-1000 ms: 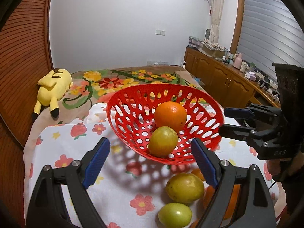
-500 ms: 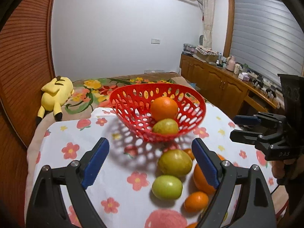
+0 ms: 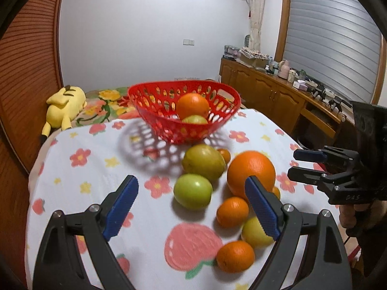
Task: Organize fruits
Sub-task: 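Pull both open tools back from the basket toward the fruit pile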
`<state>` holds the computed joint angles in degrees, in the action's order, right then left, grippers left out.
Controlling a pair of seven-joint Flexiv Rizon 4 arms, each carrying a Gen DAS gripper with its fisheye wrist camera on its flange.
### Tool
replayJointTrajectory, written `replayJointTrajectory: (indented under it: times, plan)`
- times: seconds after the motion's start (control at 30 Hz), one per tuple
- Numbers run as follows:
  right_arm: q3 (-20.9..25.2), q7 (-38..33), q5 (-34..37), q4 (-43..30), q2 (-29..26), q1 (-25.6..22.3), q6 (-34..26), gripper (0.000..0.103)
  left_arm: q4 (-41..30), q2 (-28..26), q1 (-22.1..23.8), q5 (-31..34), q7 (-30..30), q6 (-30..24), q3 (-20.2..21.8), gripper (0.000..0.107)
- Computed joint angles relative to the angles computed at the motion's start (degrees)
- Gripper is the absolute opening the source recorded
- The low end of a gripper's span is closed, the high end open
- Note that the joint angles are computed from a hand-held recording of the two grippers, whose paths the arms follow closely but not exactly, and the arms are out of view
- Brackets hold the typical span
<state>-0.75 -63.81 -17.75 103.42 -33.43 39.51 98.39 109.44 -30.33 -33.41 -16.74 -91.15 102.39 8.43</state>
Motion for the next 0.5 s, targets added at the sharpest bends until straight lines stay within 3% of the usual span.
replayJointTrajectory:
  times: [0.23,0.5]
  plan:
    - [-2.0,0.8,2.4,2.9,-0.8,2.3,2.0,0.064,2.3,-0.2,-1.0,-0.3,-1.2,0.6,-0.1,0.09]
    - [0.5,0.3,2.4,2.7,-2.2,0.7,1.1,0.053,4.3,-0.1,0.6,-0.3,-1.5,1.2,-3.1,0.09]
